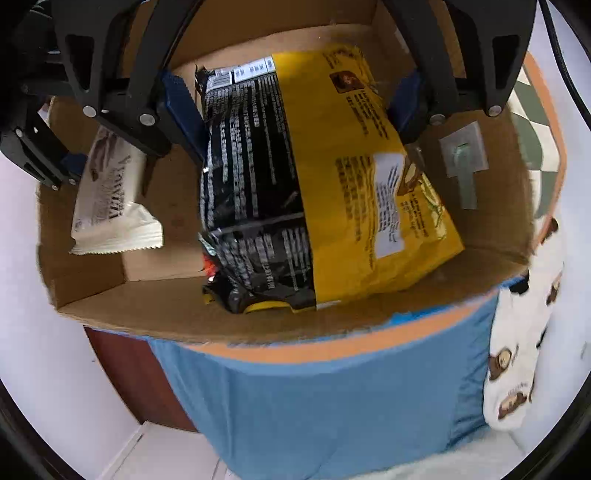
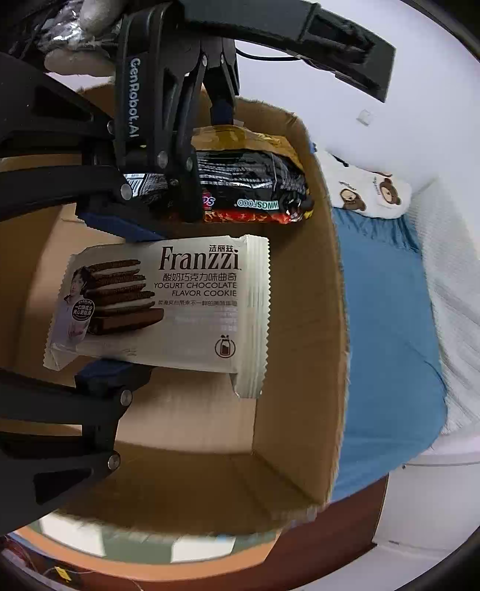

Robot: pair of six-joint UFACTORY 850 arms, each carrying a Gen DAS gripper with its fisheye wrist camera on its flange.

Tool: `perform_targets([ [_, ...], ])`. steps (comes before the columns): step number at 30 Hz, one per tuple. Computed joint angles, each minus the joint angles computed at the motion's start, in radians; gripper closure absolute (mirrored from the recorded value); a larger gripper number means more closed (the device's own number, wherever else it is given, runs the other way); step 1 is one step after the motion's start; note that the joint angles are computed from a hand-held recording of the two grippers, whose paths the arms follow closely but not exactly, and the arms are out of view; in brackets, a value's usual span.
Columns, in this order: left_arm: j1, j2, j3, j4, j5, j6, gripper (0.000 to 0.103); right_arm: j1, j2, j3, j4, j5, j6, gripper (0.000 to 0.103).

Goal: Organize snacks
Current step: 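Carry both packs into the cardboard box and open both tools, then lift both tools out of the box back toward the mat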

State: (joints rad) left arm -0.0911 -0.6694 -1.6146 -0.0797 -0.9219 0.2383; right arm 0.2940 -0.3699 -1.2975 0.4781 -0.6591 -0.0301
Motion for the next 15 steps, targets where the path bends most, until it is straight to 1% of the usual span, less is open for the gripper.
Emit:
perform_targets([
  [1,0.0,-0.013,-0.014,-0.015,-0.024,-0.004,0.016,-0.009,-0.028,-0.016,0.016,-0.009,-0.015,0.041],
  [2,0.004,-0.025,-0.024,-0.032,-0.038,0.004,0.016,-0.01,-0.066,-0.045,0.015,-0.015,-0.009,0.034],
  [3,0.007,-0.027,-0.022,-0.044,-0.035,0.009,0.016,-0.012,-0.077,-0.046,0.006,-0.015,-0.005,0.03],
  [4,0.009,-0.027,-0.019,-0.05,-0.03,0.008,0.016,-0.015,-0.08,-0.044,0.002,-0.016,-0.002,0.022],
  [5,0.013,-0.03,-0.021,-0.052,-0.03,0.01,0.016,-0.023,-0.084,-0.039,0.018,-0.02,-0.017,0.017],
  [8,0.009,-0.017,-0.006,-0.036,-0.02,-0.004,0.016,-0.027,-0.068,-0.004,0.042,-0.003,-0.027,0.016],
  [11,0.006,0.014,0.029,-0.027,0.01,-0.015,0.016,-0.022,-0.051,0.014,0.001,0.012,0.011,0.016],
  [12,0.004,0.034,0.052,-0.017,0.03,-0.026,0.016,-0.019,-0.045,0.018,-0.014,0.014,0.027,0.016],
  [14,0.006,0.055,0.071,-0.012,0.052,-0.037,0.016,-0.009,-0.029,0.023,-0.066,0.012,0.083,0.016],
  [15,0.009,0.073,0.091,-0.015,0.073,-0.043,0.016,-0.001,-0.039,-0.011,-0.089,0.006,0.112,0.016],
])
